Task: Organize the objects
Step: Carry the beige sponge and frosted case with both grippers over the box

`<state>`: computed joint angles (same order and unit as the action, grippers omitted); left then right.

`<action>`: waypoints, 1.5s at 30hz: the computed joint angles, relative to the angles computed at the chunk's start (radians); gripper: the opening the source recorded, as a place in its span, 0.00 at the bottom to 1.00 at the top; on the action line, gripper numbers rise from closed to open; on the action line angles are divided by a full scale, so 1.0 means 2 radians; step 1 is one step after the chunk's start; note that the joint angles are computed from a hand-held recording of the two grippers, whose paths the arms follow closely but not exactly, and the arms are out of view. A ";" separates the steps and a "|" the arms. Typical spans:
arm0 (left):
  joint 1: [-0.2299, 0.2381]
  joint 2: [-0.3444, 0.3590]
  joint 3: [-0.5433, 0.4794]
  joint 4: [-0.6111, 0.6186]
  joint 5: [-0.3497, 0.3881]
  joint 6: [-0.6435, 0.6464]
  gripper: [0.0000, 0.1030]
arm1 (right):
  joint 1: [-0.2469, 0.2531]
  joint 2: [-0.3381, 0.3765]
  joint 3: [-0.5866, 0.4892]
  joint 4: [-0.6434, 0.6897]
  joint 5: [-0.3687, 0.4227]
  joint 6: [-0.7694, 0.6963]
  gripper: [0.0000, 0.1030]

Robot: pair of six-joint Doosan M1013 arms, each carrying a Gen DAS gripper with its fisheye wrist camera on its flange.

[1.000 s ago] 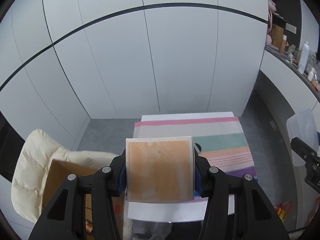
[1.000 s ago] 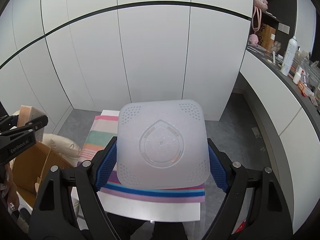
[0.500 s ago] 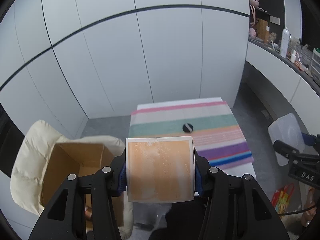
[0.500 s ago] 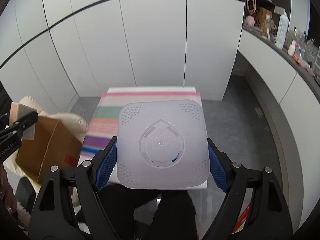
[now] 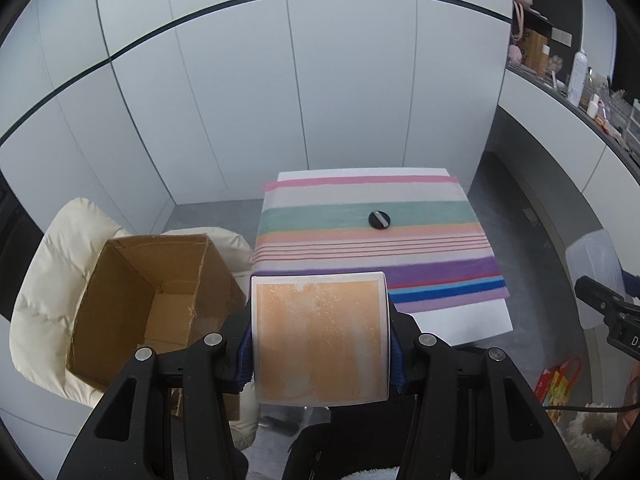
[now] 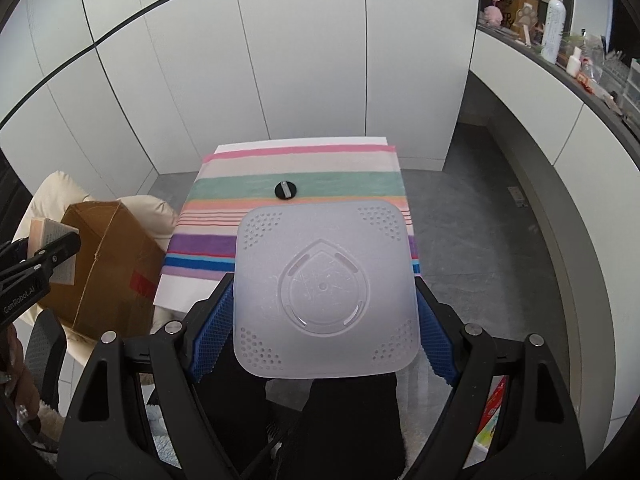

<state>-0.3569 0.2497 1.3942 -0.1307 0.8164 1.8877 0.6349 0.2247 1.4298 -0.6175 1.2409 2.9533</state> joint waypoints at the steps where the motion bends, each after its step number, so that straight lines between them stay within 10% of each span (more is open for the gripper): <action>1: 0.002 0.000 0.000 -0.002 0.001 0.000 0.51 | 0.000 0.000 0.000 0.000 0.001 0.002 0.82; 20: 0.038 -0.001 0.003 0.023 0.001 -0.045 0.51 | 0.000 0.033 -0.042 0.023 -0.039 -0.075 0.82; 45: 0.151 -0.006 0.027 0.110 0.015 -0.224 0.51 | 0.030 0.209 -0.295 0.174 -0.065 -0.407 0.82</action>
